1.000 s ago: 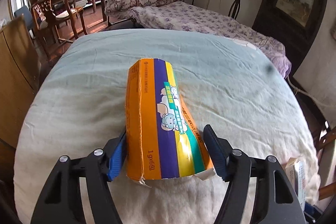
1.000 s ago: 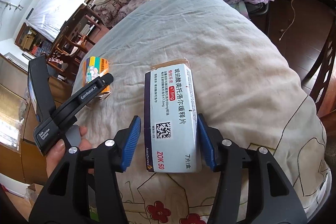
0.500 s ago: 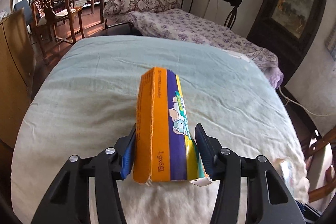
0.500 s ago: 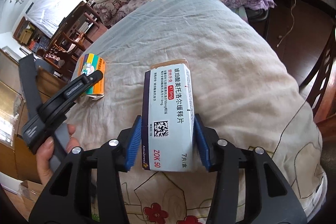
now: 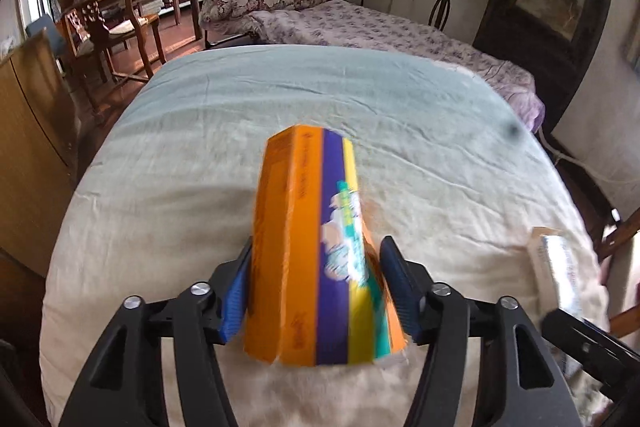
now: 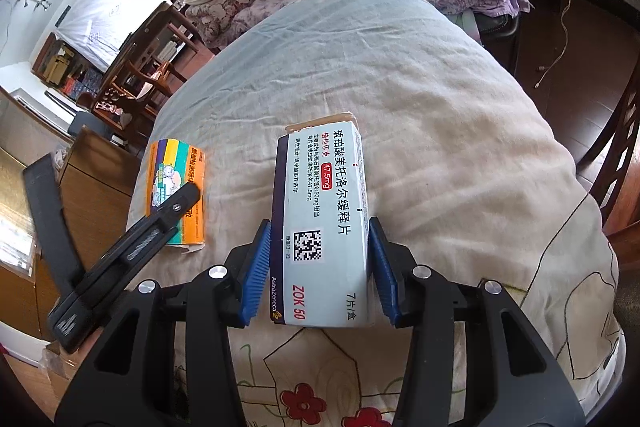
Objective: Collect trash
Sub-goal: 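Lift the orange box and white medicine box off the bed, then carry both boxes to the red wastebasket and release them inside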
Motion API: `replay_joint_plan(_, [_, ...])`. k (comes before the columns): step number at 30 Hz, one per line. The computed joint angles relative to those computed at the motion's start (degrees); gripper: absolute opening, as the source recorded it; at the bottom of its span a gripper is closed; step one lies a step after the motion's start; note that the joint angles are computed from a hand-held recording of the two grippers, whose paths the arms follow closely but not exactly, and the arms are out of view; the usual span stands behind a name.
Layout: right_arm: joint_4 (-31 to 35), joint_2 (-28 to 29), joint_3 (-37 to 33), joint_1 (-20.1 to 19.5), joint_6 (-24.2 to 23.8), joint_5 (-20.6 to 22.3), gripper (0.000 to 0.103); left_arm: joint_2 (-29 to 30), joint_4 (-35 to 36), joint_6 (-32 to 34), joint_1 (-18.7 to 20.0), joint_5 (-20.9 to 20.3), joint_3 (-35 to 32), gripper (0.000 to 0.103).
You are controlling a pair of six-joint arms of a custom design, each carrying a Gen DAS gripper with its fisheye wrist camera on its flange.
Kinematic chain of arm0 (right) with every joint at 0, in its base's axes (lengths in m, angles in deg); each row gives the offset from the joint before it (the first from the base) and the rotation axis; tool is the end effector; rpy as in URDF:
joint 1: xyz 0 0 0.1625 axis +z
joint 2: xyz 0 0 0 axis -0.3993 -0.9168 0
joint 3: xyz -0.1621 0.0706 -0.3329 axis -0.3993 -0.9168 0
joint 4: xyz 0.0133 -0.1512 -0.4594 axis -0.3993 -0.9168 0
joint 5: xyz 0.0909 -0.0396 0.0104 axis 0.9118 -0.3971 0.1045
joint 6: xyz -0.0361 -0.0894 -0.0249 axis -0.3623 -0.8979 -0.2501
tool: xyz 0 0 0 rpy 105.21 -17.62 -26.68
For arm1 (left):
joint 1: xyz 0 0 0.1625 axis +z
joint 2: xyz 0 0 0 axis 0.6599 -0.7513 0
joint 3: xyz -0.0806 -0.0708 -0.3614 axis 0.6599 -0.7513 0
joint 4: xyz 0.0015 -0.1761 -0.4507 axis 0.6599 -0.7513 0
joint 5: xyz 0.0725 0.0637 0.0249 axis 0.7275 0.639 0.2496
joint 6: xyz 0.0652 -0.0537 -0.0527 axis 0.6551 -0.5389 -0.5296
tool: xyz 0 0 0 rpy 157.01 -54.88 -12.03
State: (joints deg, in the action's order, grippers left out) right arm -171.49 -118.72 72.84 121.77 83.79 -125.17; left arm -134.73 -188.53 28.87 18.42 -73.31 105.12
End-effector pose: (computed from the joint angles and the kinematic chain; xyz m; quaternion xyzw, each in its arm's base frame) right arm 0.1860 -0.5994 0.0779 -0.0283 -0.9480 0.2851 0.1384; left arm -0.1324 -0.6419 0.1393 0.1207 0.8836 -0.2982 0.3403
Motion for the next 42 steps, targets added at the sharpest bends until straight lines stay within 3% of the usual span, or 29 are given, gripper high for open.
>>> replay_joint_plan(3, [0.23,0.03,-0.11,-0.10,0.08,0.11,0.047,2.05,-2.23,2.40,0.08,1.90,-1.15,0.063])
replay_joint_plan(6, [0.01,0.27,-0.28,0.07,-0.39,-0.22,0.047,2.00,-3.80,3.87,0.39,0.33,-1.06,0.054])
replay_joint_plan(9, [-1.11,0.24,0.01,0.12,-1.01,0.73,0.047,1.41,-6.25,6.13,-0.45,0.57,0.27,0.052])
replay_joint_plan(14, [-4.72,-0.93,1.64,-0.19,-1.32,3.18,0.047,-2.44,-13.39,9.70,-3.49,-0.19,5.89,0.052])
replay_joint_plan(21, [-7.18,-2.82,3.98,-0.44,-1.47,5.88,0.047,-10.98,-13.38,5.06,-7.69,0.46,14.85,0.052])
replay_joint_plan(30, [-14.44,-5.24,10.46,-0.19,-6.00,10.13,0.047,-24.50,-10.99,0.45,-16.34,8.32,26.66,0.053])
replay_joint_plan(34, [-16.70,-6.15,13.04,0.83,-8.27,9.93,0.047,-30.95,-7.98,-2.04,-20.23,12.59,31.00,0.053])
replay_joint_plan(42, [-20.16,-10.73,19.13,5.64,-11.89,9.15,0.047,-43.82,3.67,-9.83,-28.96,20.04,37.70,0.053])
